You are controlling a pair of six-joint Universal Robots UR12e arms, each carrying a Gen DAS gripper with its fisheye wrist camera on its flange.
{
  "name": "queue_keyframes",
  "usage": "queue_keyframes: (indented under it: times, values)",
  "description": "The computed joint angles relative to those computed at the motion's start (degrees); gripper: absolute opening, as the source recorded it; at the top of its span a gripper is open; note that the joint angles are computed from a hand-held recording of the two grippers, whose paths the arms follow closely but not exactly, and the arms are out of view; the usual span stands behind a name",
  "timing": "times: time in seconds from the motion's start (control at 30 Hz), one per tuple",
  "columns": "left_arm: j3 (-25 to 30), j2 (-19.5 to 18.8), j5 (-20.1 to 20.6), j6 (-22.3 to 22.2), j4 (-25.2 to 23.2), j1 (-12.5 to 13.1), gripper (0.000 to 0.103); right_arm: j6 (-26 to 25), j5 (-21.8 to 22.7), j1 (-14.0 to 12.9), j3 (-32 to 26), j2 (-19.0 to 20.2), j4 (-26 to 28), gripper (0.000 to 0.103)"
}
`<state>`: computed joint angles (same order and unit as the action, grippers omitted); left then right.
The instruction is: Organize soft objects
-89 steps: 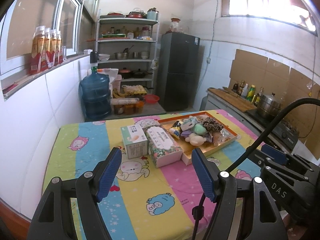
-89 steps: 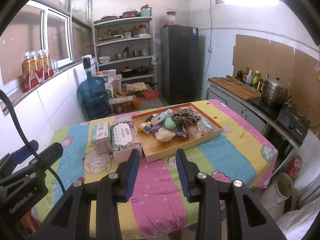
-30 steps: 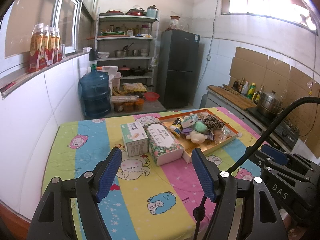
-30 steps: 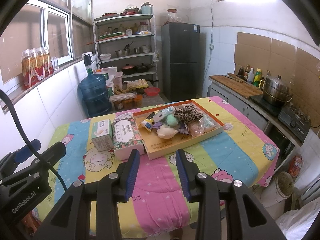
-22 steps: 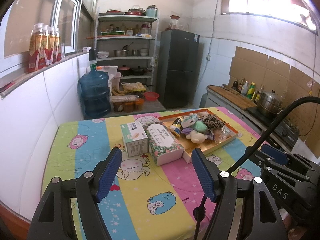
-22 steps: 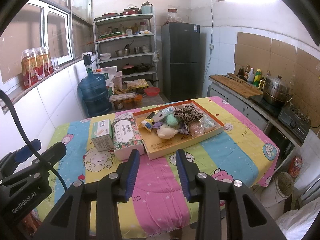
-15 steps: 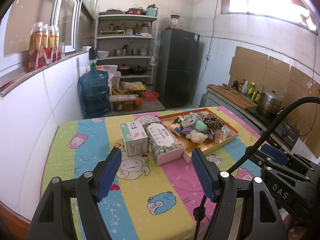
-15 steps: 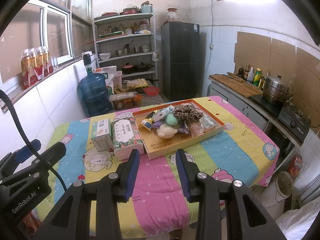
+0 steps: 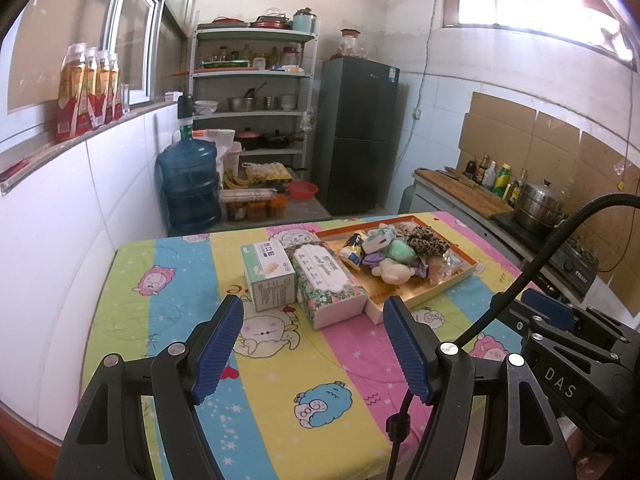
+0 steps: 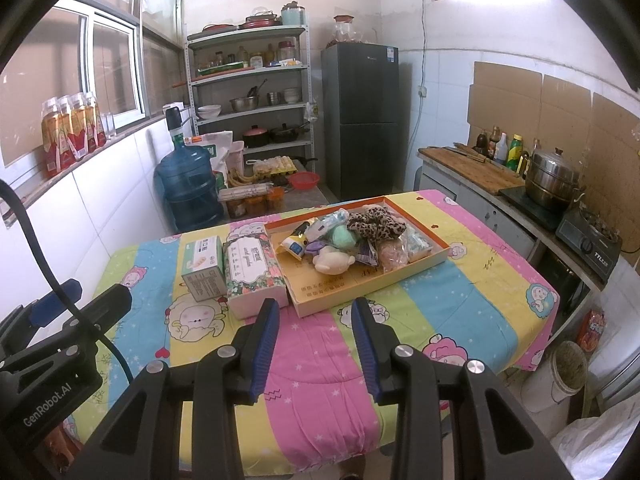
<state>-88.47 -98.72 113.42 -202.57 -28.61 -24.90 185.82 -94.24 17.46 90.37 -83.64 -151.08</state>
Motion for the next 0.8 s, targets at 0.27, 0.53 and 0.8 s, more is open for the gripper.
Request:
queue_keyframes:
  times: [0.27,0.53,0.8]
  values:
    - [0.0,0.0,0.0,0.0,0.0,0.0,0.074,0.0,0.0,0.0,0.0,0.0,0.0,0.037]
    - [0.1,0.0,0.1,0.0,-0.1,0.0,0.074,0.0,0.1,-0.1,-0.2,0.0,0.2,0.037]
    - [-0.2,-0.3,-0.3,0.1,0.8,-0.1,0.074,0.0,0.2,-0.1,-0.2,0.0,0.4,0.037]
